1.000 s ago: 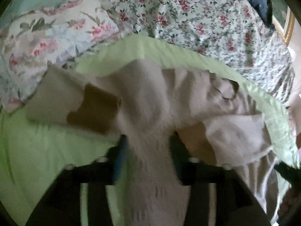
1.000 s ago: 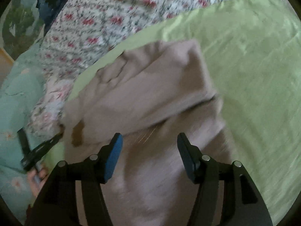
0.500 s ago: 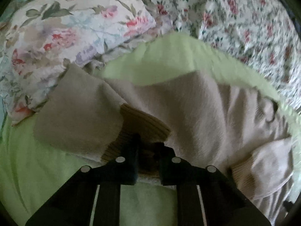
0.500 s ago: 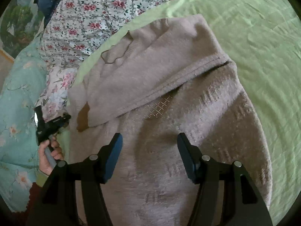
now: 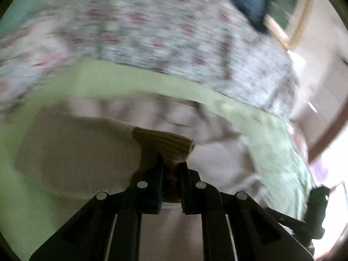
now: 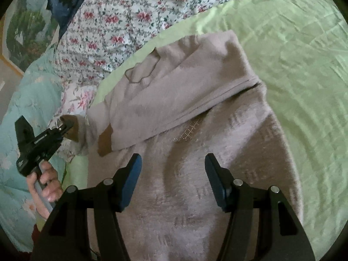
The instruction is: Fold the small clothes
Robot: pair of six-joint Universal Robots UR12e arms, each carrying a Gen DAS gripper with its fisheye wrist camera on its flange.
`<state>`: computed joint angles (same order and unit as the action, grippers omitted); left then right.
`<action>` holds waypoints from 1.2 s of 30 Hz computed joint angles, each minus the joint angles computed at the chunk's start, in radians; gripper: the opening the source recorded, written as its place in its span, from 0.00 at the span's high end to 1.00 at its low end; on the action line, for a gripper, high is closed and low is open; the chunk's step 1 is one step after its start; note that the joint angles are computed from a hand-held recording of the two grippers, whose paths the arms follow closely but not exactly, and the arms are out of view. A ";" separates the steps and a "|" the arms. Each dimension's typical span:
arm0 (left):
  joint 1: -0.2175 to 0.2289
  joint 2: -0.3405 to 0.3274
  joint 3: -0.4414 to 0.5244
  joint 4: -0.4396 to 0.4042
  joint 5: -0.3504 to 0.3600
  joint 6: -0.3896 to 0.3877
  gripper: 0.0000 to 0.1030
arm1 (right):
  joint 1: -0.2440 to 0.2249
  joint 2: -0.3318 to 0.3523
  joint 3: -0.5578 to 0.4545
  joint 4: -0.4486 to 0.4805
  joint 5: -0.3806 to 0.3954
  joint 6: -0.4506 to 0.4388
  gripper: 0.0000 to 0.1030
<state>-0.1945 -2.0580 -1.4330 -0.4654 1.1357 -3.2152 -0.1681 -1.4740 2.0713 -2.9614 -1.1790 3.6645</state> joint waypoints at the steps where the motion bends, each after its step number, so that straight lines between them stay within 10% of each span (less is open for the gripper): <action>1: -0.018 -0.011 0.014 -0.013 -0.012 0.020 0.90 | -0.004 -0.006 0.005 -0.006 -0.005 0.002 0.40; 15: -0.150 -0.192 0.215 -0.260 0.040 0.131 0.79 | -0.054 -0.042 0.048 -0.007 -0.032 0.034 0.40; 20: -0.122 -0.138 0.135 -0.212 -0.006 0.117 0.42 | -0.045 -0.010 0.016 -0.028 -0.017 0.022 0.40; 25: -0.068 -0.042 -0.008 -0.122 0.032 0.087 0.40 | -0.028 0.049 -0.052 -0.025 -0.010 -0.006 0.40; 36: 0.067 0.024 -0.145 -0.041 0.358 -0.150 0.40 | 0.016 0.214 -0.241 0.101 0.018 -0.084 0.40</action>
<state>-0.1278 -2.0336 -1.5781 -0.5063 1.4937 -3.3647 -0.1524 -1.2604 1.8301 -2.8605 -1.1610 3.5807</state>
